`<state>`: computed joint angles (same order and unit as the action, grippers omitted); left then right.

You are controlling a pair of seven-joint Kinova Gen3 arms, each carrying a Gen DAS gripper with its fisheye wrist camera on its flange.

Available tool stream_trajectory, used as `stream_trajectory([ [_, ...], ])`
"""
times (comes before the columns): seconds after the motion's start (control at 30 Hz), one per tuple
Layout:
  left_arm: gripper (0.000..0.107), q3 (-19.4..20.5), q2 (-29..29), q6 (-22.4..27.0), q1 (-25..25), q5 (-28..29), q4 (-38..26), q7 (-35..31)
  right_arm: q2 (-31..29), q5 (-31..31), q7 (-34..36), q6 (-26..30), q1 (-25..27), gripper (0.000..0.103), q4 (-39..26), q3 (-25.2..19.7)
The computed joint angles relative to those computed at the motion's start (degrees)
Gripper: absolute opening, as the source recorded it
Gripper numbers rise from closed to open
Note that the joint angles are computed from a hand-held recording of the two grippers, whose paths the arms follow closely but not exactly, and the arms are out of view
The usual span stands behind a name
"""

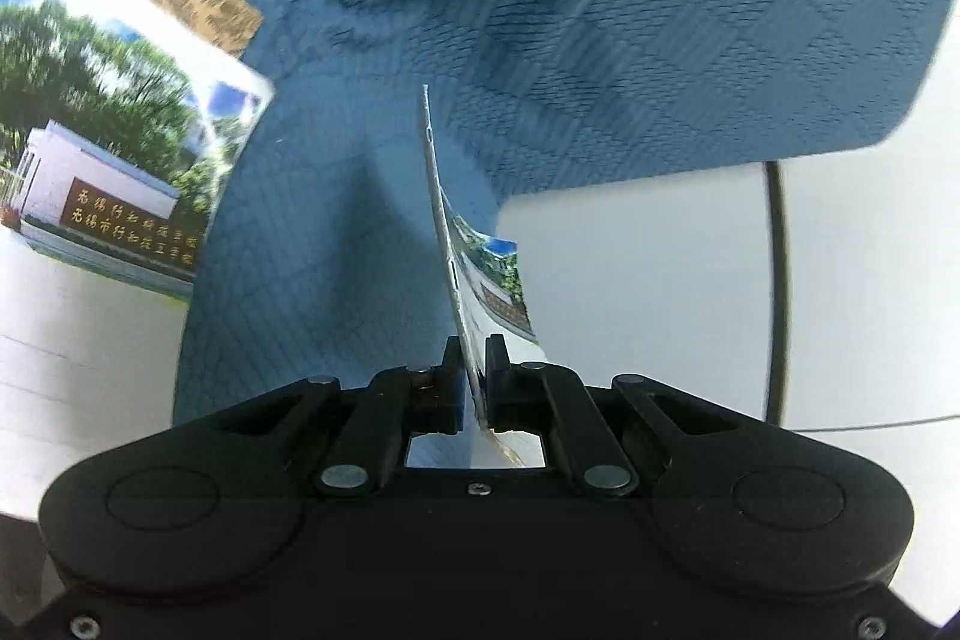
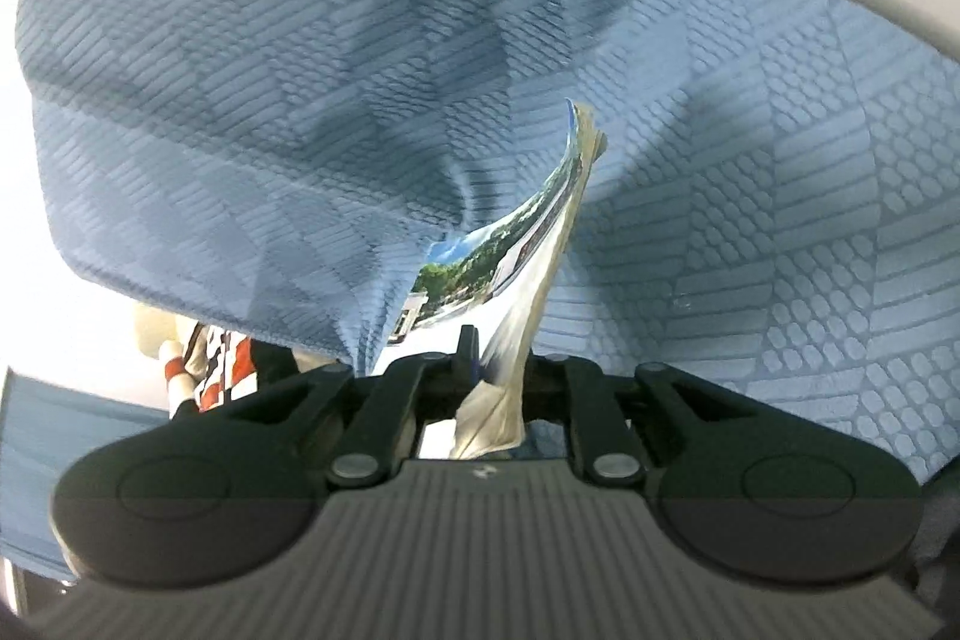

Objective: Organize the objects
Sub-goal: 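Carry the postcard with both grippers toward the book stack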

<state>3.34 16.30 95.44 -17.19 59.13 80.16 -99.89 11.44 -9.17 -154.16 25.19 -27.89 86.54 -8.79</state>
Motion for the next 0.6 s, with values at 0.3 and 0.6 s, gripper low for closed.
stream_trajectory([
  [0.3,0.007,-1.2,-1.6,7.3,-4.4,3.2,-8.0,2.6,0.2,5.1,-0.5,9.0,-3.0,0.013,-11.0,0.2],
  [0.6,0.008,-0.7,1.5,13.6,-11.5,6.1,-19.9,5.0,5.3,10.2,1.5,18.0,-8.3,0.014,-26.1,0.2],
])
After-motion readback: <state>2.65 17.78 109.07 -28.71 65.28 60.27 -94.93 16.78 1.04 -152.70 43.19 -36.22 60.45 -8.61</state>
